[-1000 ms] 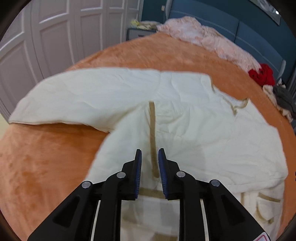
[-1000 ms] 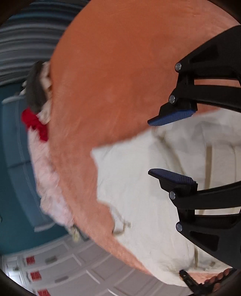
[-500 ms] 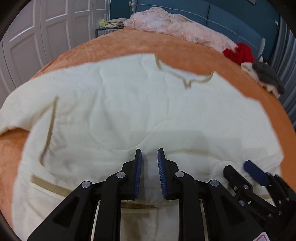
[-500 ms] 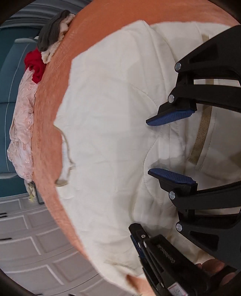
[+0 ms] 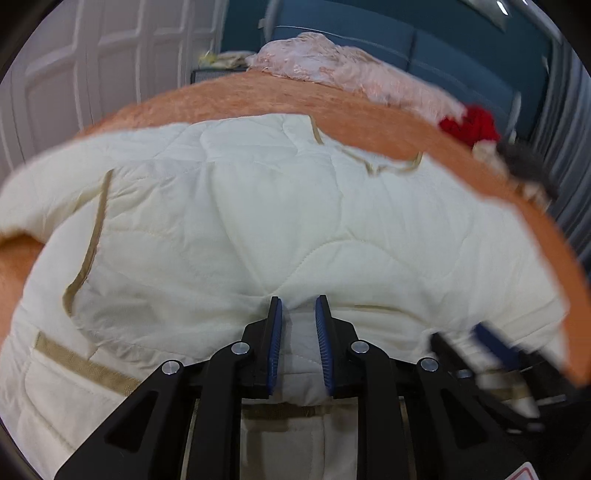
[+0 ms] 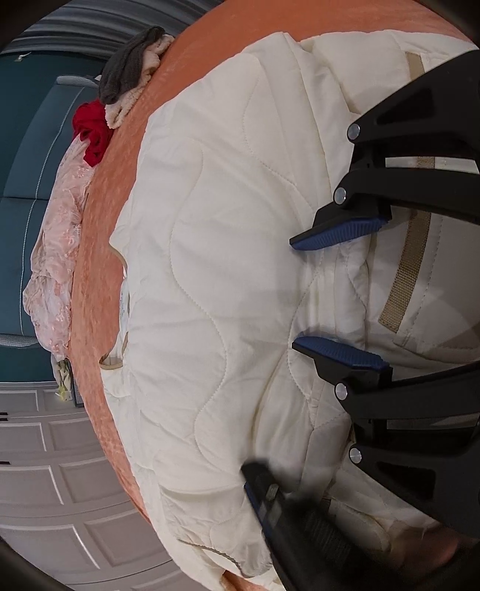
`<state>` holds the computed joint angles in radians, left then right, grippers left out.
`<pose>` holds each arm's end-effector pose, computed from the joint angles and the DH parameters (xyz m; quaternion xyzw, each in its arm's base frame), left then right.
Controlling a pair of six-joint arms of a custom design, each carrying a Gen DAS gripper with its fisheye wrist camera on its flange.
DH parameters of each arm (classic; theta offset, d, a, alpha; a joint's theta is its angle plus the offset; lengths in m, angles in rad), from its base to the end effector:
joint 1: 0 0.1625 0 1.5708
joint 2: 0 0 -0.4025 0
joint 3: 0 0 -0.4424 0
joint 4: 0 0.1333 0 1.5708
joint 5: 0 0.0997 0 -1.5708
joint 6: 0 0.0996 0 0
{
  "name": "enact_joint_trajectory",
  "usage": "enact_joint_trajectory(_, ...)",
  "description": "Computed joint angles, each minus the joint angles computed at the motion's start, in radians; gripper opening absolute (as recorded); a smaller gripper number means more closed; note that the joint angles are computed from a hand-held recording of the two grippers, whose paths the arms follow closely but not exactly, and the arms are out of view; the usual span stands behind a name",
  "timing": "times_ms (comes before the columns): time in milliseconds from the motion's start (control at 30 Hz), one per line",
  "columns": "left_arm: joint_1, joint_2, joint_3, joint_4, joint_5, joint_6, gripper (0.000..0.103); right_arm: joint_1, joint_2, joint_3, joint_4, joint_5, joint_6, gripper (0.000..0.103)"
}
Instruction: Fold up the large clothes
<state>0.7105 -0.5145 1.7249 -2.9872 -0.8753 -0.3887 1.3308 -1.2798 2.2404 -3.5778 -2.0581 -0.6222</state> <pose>-0.3411 -0.5536 -0.1079 0.1844 0.9175 -0.2766 0.2185 -0.0335 -0.5015 0.2278 0.0413 -0.8482 0.3532 0.3925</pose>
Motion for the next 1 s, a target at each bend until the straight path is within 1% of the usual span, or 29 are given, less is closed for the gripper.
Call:
enact_joint_trajectory(33,0.005,-0.041,0.031,-0.007,-0.014,-0.039,0.020,-0.001,-0.002,0.000,0.005,0.003,0.004,0.048)
enact_joint_trajectory(100,0.013,-0.120,0.098,-0.045,-0.014,-0.074,0.024,0.000,-0.009,-0.001,0.018,0.004,0.010,0.048)
enact_joint_trajectory(133,0.020,-0.169,0.136,-0.059,0.001,-0.090,0.029,0.006,-0.011,-0.004,0.029,-0.006,0.013,0.048)
enact_joint_trajectory(167,0.025,-0.206,0.160,-0.056,0.018,-0.099,0.030,0.021,-0.019,-0.007,0.042,-0.025,0.017,0.047)
enact_joint_trajectory(200,0.038,-0.251,0.182,-0.041,0.036,-0.105,0.031,0.035,-0.032,-0.004,0.044,-0.025,0.029,0.042)
enact_joint_trajectory(233,0.050,-0.278,0.195,-0.029,0.050,-0.111,0.031,0.046,-0.056,0.006,0.061,0.002,0.062,0.041)
enact_joint_trajectory(300,0.097,-0.348,0.219,0.013,0.090,-0.128,0.032,0.079,-0.069,0.009,0.081,0.033,0.122,0.041)
enact_joint_trajectory(333,0.118,-0.375,0.228,0.029,0.110,-0.143,0.032,0.097,-0.061,0.002,0.104,0.033,0.136,0.040)
enact_joint_trajectory(367,0.149,-0.407,0.234,0.047,0.134,-0.161,0.032,0.109,-0.049,-0.008,0.128,0.027,0.143,0.033)
enact_joint_trajectory(400,0.173,-0.426,0.235,0.061,0.145,-0.176,0.032,0.123,-0.028,-0.023,0.179,0.023,0.163,0.030)
enact_joint_trajectory(433,0.199,-0.444,0.236,0.067,0.152,-0.187,0.032,0.131,-0.005,-0.036,0.212,0.014,0.176,0.029)
enact_joint_trajectory(467,0.238,-0.467,0.234,0.071,0.158,-0.205,0.032,0.136,0.016,-0.043,0.218,-0.001,0.176,0.028)
enact_joint_trajectory(500,0.261,-0.482,0.232,0.079,0.163,-0.229,0.032,0.145,0.056,-0.052,0.184,-0.038,0.158,0.028)
enact_joint_trajectory(533,0.284,-0.492,0.233,0.062,0.154,-0.237,0.032,0.151,0.089,-0.056,0.131,-0.063,0.130,0.028)
enact_joint_trajectory(567,0.319,-0.505,0.230,0.036,0.126,-0.252,0.032,0.153,0.107,-0.058,0.097,-0.072,0.110,0.028)
enact_joint_trajectory(600,0.347,-0.514,0.222,0.036,0.118,-0.284,0.032,0.155,0.114,-0.058,0.085,-0.076,0.106,0.028)
enact_joint_trajectory(700,0.413,-0.515,0.198,-0.004,0.066,-0.314,0.032,0.155,0.119,-0.059,0.075,-0.071,0.103,0.028)
enact_joint_trajectory(733,0.430,-0.511,0.194,-0.041,0.040,-0.310,0.032,0.151,0.120,-0.059,0.073,-0.066,0.101,0.028)
enact_joint_trajectory(800,0.444,-0.500,0.179,-0.067,0.018,-0.318,0.030,0.153,0.124,-0.060,0.069,-0.069,0.101,0.028)
enact_joint_trajectory(867,0.442,-0.487,0.151,-0.055,0.017,-0.304,0.014,0.150,0.120,-0.055,0.063,-0.065,0.098,0.028)
enact_joint_trajectory(900,0.439,-0.482,0.142,-0.060,0.011,-0.279,0.007,0.144,0.115,-0.051,0.063,-0.054,0.099,0.028)
enact_joint_trajectory(933,0.418,-0.471,0.126,-0.057,0.026,-0.245,0.004,0.139,0.109,-0.048,0.067,-0.044,0.103,0.028)
enact_joint_trajectory(967,0.403,-0.463,0.116,-0.064,0.038,-0.221,0.003,0.134,0.104,-0.045,0.071,-0.032,0.108,0.028)
enact_joint_trajectory(1000,0.374,-0.456,0.102,-0.084,0.045,-0.169,0.003,0.127,0.093,-0.040,0.079,-0.015,0.116,0.028)
